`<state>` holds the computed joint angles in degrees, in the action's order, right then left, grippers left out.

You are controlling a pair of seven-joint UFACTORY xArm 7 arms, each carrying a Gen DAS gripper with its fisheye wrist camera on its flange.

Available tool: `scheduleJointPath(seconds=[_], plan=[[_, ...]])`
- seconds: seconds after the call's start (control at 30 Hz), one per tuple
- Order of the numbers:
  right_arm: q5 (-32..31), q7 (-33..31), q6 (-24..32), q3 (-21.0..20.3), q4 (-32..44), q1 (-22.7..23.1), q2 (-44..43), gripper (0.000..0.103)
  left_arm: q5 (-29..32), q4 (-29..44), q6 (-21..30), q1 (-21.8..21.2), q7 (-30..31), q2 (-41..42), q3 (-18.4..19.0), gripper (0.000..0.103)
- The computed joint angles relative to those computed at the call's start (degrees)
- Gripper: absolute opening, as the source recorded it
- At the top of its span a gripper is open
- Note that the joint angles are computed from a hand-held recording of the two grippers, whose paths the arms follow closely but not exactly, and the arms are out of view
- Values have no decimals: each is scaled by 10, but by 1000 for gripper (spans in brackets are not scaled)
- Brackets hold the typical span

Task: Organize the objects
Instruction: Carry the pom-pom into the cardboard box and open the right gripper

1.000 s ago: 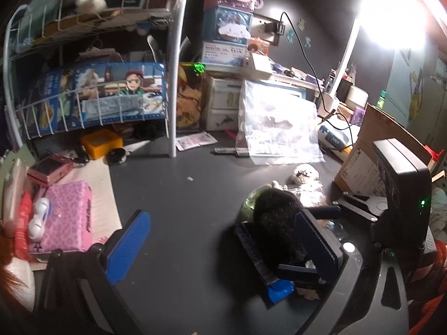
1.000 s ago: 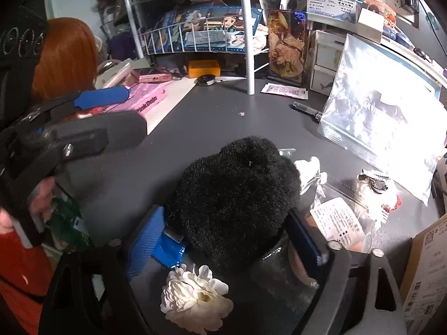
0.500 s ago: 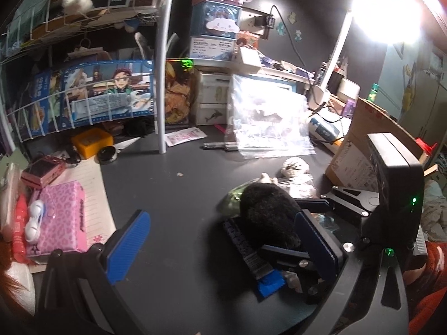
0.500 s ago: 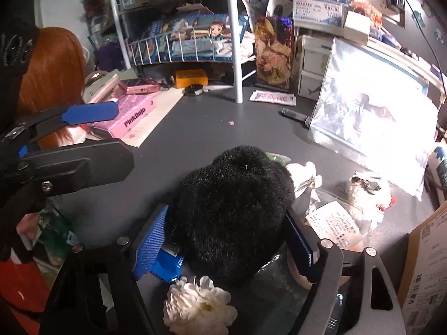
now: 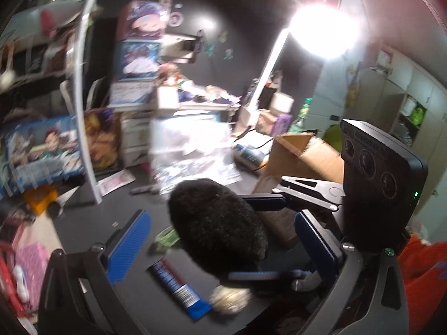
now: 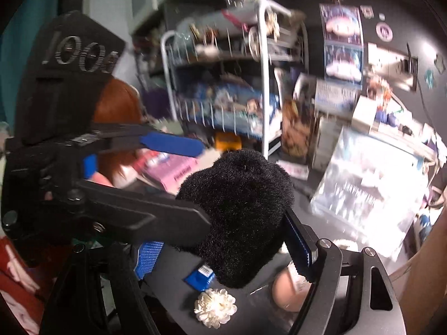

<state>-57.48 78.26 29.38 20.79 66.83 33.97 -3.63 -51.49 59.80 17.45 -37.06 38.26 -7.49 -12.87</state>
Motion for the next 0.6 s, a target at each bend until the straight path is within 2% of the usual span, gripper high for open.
scheduleJointPath(seconds=[0.07,0.13,0.27,0.33,0.47,0.6], plan=[[8,-9,3,-1,-9,-2,-24,75,36,34,14,3,-31,15,-9,99],[26,-19,11,2,-28,-12,-64,75,65,62,22,4,-56,29,-18,86],[84,-41,20,6,-72,-30,-139,75,121,145,47,3,-101,83,-39,72],[118,-50,28,4,-101,-35,-185,75,165,187,56,0,-133,113,-51,60],[171,-70,72,9,-148,-44,-270,75,191,282,89,-5,-150,184,-77,54],[233,-105,106,-6,-192,-49,-336,75,284,403,141,-41,-216,274,-78,54]])
